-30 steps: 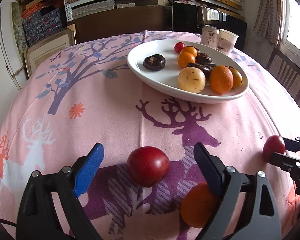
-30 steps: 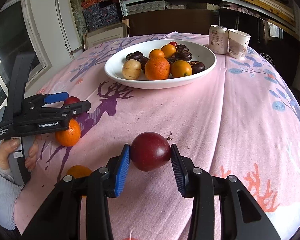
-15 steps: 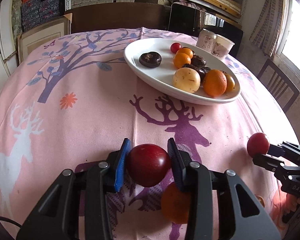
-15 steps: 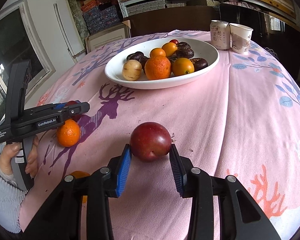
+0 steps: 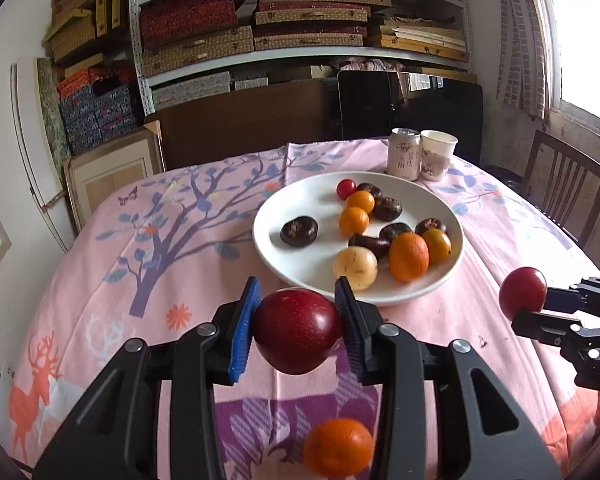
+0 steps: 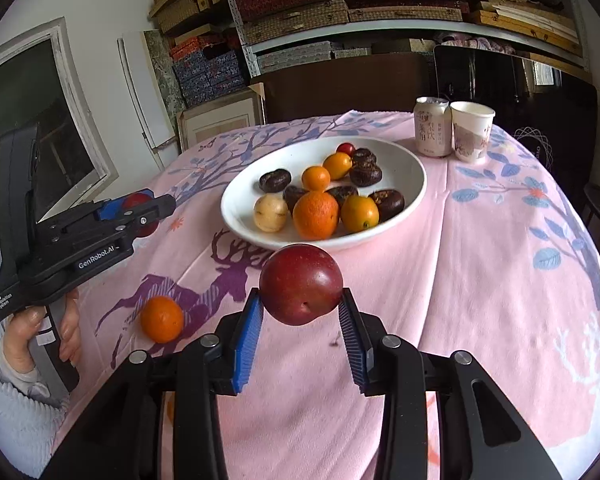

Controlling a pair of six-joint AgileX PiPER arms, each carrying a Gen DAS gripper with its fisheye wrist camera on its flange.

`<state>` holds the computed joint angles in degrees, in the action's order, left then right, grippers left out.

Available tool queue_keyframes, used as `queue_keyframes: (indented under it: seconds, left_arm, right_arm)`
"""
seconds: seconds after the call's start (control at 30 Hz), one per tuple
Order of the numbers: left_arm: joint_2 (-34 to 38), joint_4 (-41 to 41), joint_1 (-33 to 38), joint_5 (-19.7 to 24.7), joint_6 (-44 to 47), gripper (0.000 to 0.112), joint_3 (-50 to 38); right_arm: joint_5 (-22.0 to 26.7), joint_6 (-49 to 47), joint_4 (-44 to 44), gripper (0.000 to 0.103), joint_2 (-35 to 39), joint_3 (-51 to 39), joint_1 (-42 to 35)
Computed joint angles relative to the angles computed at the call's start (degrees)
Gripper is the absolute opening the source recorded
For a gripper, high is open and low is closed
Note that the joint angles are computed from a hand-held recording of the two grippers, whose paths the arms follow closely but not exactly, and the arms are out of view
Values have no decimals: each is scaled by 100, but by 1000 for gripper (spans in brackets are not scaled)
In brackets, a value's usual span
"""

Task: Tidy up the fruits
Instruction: 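Carry both red plums onto the plate and open both tools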

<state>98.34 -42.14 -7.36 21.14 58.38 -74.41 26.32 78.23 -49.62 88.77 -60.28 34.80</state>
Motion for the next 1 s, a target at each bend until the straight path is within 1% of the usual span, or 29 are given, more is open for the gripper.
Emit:
queue_keyframes:
  seconds: [0.07,0.23,0.37,0.47,0.57,0.7,0.8,0.93,1.0]
  left_arm:
    - [167,485,-178,-102,-480,38,-301]
    - [795,1491,-415,66,-1613,38,-1303]
    - [1288,1952,-505,286,-2175,38,-2030]
    - [1616,2431,-627,276,-2608,38,-2429]
    - [1951,2702,-708,390,-2830,38,-2858]
    - [2326,2799,-761,661,-2919,38,-3403]
    - [2498,2661,-730,860,-2893,38,-3738]
    - [2805,2514,-694,1283,-2872,38,-4279]
    - [2883,2470,-670,1353,-2891,38,-4408]
  right_arm:
    - [150,-478,240,39,111,-406,-162]
    - [268,-1344,771,39,536,-1439,-643]
    - [183,-1724,1099,39,983,-2055,-978]
    - [47,-2081,1505,39,1328,-2371,-1202]
    - [0,-2473,1866,39,1654,-2637,-1362]
    - [47,-2926,2237,39,1938,-2835,-1478]
    - [125,-3061,2337,39,2098,-2952,-1492]
    - [222,-3204,2456,39,2282,-3093,-1498]
    - [211,-3235,2485,39,2338,-3093,-1518]
